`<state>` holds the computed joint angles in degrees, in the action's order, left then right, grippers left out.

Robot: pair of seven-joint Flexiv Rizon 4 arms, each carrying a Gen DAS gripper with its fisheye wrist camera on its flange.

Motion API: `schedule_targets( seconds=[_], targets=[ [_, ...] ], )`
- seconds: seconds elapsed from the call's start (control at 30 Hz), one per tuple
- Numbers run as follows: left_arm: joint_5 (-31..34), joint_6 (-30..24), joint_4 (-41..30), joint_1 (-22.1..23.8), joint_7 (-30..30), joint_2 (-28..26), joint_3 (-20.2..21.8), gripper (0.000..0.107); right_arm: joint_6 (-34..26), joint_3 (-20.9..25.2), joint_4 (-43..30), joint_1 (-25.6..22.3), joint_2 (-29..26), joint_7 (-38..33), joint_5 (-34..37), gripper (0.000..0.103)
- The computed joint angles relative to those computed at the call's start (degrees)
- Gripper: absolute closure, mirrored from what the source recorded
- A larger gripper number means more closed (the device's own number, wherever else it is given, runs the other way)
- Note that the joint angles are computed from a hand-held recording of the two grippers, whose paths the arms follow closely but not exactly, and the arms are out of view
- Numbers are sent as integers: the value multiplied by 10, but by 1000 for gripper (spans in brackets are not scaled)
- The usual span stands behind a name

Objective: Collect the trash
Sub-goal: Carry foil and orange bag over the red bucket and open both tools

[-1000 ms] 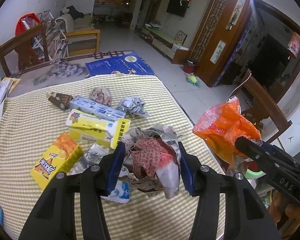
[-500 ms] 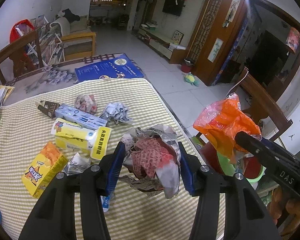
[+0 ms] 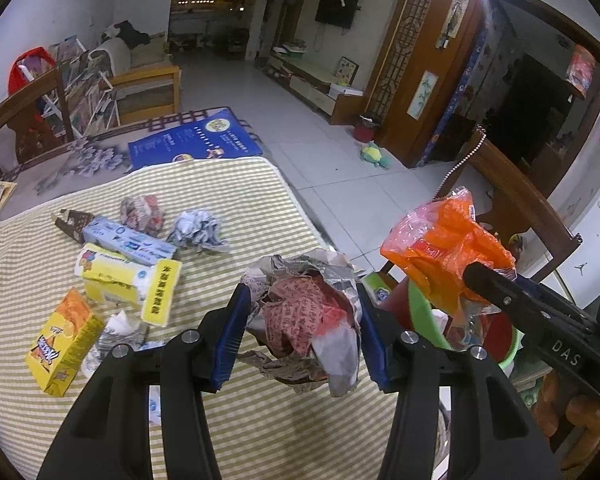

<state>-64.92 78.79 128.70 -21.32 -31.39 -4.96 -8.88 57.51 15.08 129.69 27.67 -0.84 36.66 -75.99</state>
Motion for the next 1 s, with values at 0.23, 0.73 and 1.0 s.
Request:
schedule_targets(
  seconds=[0.23, 0.73, 1.0],
  targets=[
    [0, -3, -17, -17, -1, -9, -17, 58, -28, 15, 44, -12, 51, 1, 33, 58],
    [41, -34, -76, -61, 12, -52, -64, 57, -155, 90, 153, -21, 209, 5, 219, 57],
    [91, -61, -106, -62, -17, -82, -81, 57, -171, 102, 176, -28, 249, -12, 268, 58]
  ],
)
